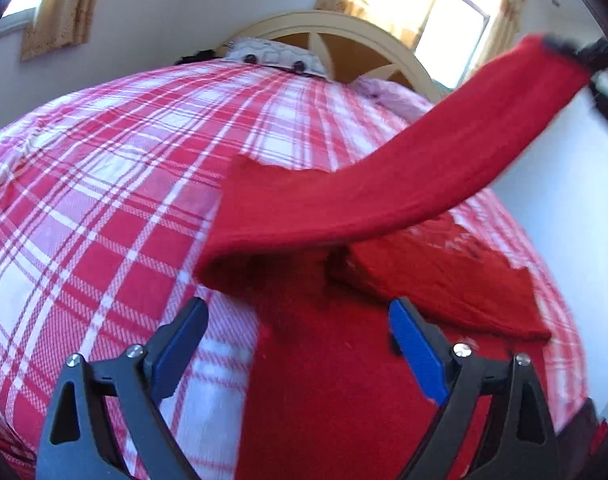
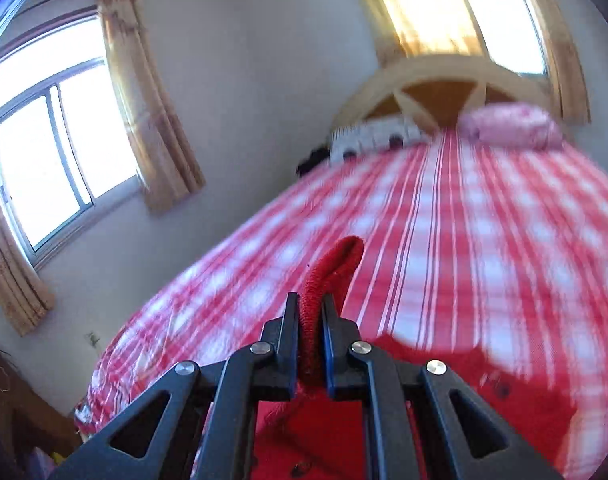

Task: Fold small clothes
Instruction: 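Grasp the sweater side edge with the right tool and fold it inward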

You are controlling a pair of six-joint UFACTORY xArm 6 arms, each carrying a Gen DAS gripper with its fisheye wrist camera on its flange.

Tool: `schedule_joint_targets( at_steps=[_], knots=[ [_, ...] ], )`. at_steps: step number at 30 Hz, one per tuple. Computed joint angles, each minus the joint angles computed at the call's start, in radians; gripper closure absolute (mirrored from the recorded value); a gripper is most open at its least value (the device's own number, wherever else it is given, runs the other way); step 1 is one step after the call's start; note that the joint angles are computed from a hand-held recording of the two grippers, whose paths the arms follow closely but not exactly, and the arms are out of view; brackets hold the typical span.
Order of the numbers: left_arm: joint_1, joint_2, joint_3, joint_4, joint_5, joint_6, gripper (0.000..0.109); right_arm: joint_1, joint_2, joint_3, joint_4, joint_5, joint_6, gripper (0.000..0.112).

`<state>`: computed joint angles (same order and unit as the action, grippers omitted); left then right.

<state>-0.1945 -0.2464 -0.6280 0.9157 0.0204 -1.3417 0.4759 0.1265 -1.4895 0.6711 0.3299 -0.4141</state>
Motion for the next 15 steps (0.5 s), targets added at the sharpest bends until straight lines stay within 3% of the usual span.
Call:
schedule_joint_targets(
  at_steps=[2, 3, 4, 9, 11, 15],
  knots=[
    [-0.021, 0.039, -0.054, 0.028, 0.107, -0.057, 0.014, -0.015, -0.025, -0.010, 0.051, -0.004, -0.042, 0.103],
    [-0.027, 0.056, -0.069, -0.021, 0.137, -0.039, 0.014, -0.022, -0.043, 0.003, 0.079, -0.009, -0.069, 0.103],
    [-0.025, 0.068, -0.076, -0.056, 0.144, -0.035, 0.014, -0.027, -0.059, 0.018, 0.097, -0.014, -0.085, 0.103],
    [-0.019, 0.074, -0.108, 0.013, 0.222, -0.207, 0.014, -0.071, -0.135, 0.154, 0.220, -0.033, -0.170, 0.103],
    [-0.022, 0.073, -0.106, 0.028, 0.227, -0.221, 0.014, -0.095, -0.151, 0.208, 0.217, -0.049, -0.161, 0.103],
    [-0.049, 0.063, -0.101, -0.037, 0.259, -0.116, 0.014, -0.158, -0.149, 0.267, 0.287, -0.037, -0.174, 0.103]
  ],
)
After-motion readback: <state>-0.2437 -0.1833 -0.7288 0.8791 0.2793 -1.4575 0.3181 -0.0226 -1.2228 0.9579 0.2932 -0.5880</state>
